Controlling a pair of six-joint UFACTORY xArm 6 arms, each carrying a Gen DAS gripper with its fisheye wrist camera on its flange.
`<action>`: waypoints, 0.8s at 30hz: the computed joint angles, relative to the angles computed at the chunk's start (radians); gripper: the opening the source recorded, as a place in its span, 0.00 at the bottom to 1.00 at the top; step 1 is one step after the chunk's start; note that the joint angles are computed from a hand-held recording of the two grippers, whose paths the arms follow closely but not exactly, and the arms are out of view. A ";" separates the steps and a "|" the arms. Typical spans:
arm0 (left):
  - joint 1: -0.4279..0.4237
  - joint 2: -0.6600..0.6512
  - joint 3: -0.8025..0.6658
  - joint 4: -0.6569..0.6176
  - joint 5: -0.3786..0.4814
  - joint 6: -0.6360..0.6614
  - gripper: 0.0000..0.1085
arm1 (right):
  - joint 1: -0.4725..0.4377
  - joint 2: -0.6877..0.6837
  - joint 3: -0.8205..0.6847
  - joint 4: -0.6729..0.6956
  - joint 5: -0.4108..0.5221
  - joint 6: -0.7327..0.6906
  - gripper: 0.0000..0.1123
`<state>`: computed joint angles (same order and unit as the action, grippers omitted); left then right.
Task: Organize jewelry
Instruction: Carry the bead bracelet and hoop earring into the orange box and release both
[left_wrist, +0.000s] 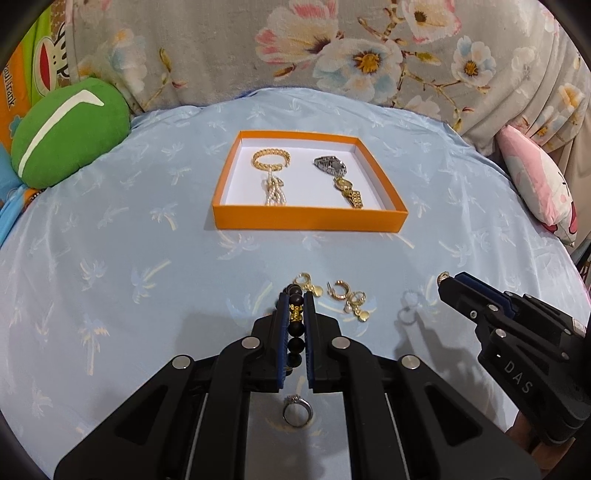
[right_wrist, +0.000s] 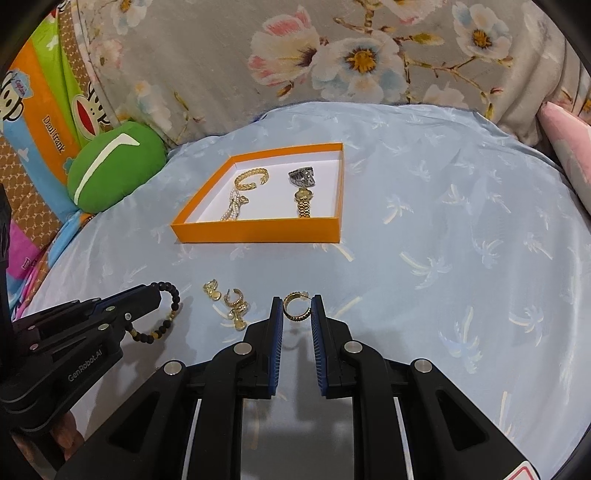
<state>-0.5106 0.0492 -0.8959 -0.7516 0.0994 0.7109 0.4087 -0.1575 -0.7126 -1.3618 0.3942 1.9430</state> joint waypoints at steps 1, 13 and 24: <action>0.004 0.002 -0.009 0.003 0.002 -0.001 0.06 | -0.004 0.001 -0.006 0.003 -0.002 -0.009 0.13; 0.061 0.075 -0.192 0.145 -0.003 -0.114 0.06 | -0.081 0.064 -0.138 0.022 -0.047 -0.122 0.13; 0.073 0.309 -0.541 0.324 0.071 -0.287 0.06 | -0.163 0.275 -0.367 0.061 -0.142 -0.234 0.13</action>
